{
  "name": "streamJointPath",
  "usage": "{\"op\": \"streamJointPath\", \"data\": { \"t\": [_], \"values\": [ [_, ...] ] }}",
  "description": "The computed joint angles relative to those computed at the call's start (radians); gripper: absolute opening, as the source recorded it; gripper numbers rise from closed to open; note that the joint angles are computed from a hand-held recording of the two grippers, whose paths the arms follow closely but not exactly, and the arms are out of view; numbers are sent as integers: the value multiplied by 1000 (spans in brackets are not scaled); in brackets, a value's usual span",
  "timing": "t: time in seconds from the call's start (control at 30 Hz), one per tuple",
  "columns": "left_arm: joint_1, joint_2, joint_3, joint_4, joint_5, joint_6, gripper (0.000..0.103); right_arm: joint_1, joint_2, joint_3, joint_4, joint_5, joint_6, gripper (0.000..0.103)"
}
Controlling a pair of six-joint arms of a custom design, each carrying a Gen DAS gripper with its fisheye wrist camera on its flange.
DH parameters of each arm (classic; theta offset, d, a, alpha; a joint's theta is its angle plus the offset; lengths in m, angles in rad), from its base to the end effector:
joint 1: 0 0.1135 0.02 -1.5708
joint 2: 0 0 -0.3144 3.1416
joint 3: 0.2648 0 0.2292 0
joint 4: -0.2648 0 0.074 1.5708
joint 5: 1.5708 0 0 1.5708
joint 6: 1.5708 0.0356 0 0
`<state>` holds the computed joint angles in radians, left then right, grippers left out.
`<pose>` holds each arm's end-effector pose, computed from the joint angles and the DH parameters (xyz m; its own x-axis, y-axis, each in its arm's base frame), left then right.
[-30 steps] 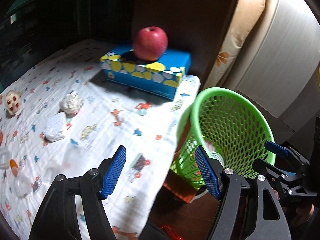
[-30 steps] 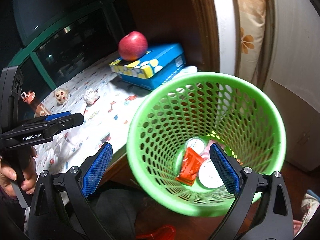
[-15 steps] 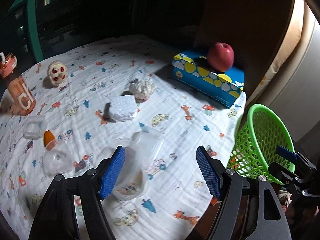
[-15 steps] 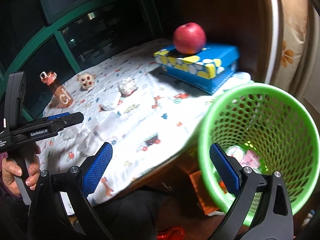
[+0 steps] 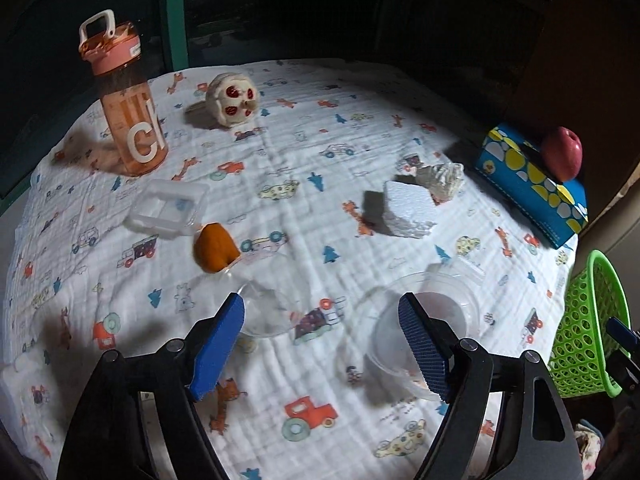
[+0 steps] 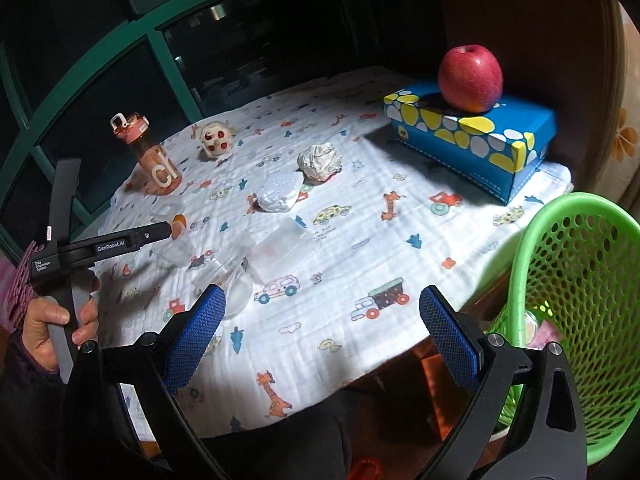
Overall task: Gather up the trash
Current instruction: 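Move both tools back from the wastebasket toward the clear tubs, then grasp a clear plastic tub with the left tool while the right tool grasps stacked tubs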
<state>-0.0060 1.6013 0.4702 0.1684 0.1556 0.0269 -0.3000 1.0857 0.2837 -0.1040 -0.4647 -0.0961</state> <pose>0.2404 -0.0070 0.1635 -0.8179 0.0315 -0.5745 0.1165 0.9869 -0.1118 0.1343 -0.0248 0.1911 -0.7484 0.1417 -0.6479 -0.0721 0.9537 0.2919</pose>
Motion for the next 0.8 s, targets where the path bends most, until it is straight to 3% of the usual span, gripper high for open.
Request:
{"op": "streamJointPath", "data": {
  "t": [0.23, 0.57, 0.7, 0.8],
  "values": [
    [76, 147, 29, 51, 30, 40, 79, 158, 47, -17, 84, 87, 93, 97],
    [89, 274, 86, 78, 31, 55, 79, 254, 122, -17, 158, 136, 147, 97],
    [106, 292, 95, 80, 81, 65, 61, 298, 155, -11, 186, 161, 169, 97],
    [112, 285, 85, 90, 91, 75, 60, 347, 175, -7, 208, 191, 185, 96]
  ]
}}
